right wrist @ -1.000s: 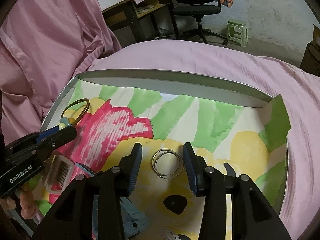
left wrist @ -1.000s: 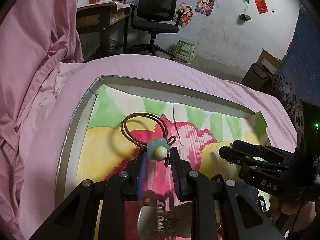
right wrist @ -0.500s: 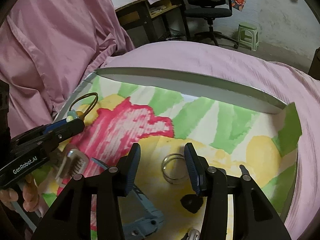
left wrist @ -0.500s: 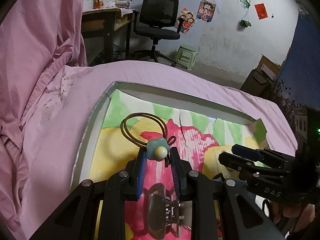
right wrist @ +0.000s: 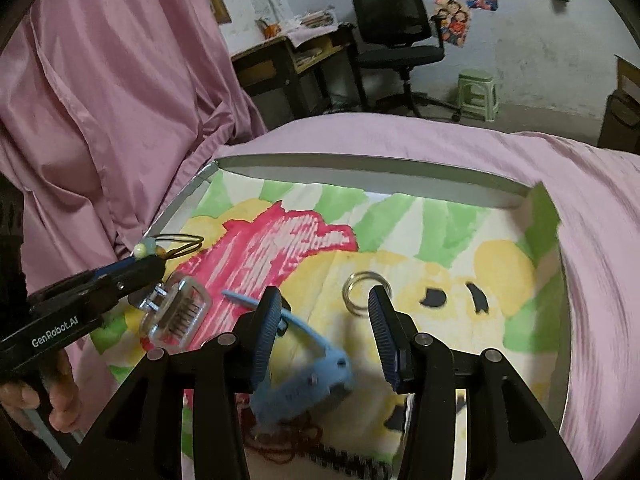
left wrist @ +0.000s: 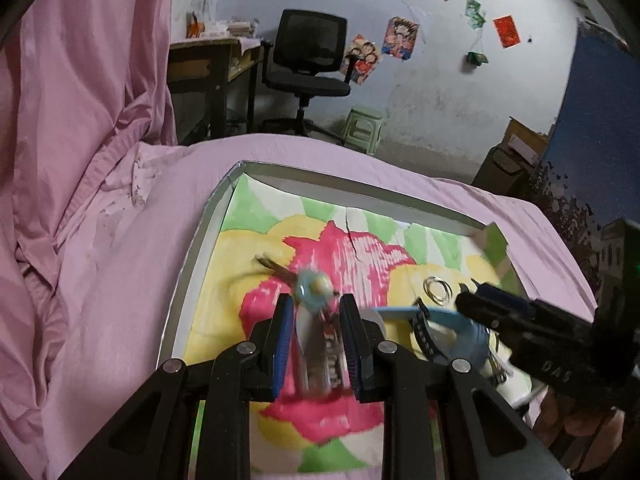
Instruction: Organize jewelry
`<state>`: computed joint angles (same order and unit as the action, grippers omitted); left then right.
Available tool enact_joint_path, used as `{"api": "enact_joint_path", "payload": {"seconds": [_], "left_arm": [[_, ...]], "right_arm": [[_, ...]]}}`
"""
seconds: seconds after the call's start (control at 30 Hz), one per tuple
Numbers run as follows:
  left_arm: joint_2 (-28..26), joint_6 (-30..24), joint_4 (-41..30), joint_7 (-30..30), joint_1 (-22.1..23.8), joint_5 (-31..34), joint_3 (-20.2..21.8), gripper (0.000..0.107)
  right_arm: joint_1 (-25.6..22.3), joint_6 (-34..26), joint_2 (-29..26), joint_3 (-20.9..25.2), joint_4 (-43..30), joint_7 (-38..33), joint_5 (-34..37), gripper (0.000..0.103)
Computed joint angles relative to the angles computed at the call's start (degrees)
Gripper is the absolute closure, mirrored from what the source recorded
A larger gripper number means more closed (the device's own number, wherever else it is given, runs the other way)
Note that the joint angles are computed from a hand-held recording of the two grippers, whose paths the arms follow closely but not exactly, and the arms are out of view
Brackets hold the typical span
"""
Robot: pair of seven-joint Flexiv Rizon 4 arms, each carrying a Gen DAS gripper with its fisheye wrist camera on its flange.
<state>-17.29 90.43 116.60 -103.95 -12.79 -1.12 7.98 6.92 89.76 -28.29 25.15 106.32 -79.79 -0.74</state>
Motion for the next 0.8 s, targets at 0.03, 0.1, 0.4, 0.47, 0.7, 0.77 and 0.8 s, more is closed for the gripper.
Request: {"api": "enact_joint_path", "payload": {"seconds": [0.03, 0.1, 0.4, 0.47, 0.7, 0.77, 0.8], "left_arm": [[0.4, 1.2, 1.0, 0.5, 0.7, -0.2, -0.9, 0.084], [1.2, 4.0, 3.3, 0.9, 1.1, -0.5, -1.7, 0.071], [5.0, 19.1, 13.5, 4.9, -3.6, -7.0, -1.0, 0.032], [5.7, 22.0, 15.4, 7.6, -7.3, -10.6, 0.8, 0.028], [7.9, 31.7, 22.3, 12.4, -10.6, -18.8, -1.7, 0.014], [8.2, 34.2, 24.1, 13.3, -10.9, -20.7, -2.9, 0.012], [8.3, 35.5, 24.9, 13.8, -11.1, -21.8, -3.5, 0.011]], "right_arm": [[0.6, 1.0, 0.5, -0.6, 0.7, 0.2, 0.0, 0.062], [2.5, 5.1, 2.4, -3.2, 3.9, 1.0, -0.4, 0.06], [14.7, 19.0, 10.2, -18.0, 16.3, 8.1, -0.3, 0.024], [17.8, 20.9, 11.8, -20.9, 18.4, 8.3, 0.9, 0.018], [33.5, 26.0, 17.7, -31.5, 24.3, -3.6, 18.0, 0.005], [36.5, 27.5, 18.9, -32.7, 25.0, -8.2, 23.1, 0.003], [37.9, 28.0, 19.7, -33.3, 25.4, -10.7, 25.7, 0.001]]}}
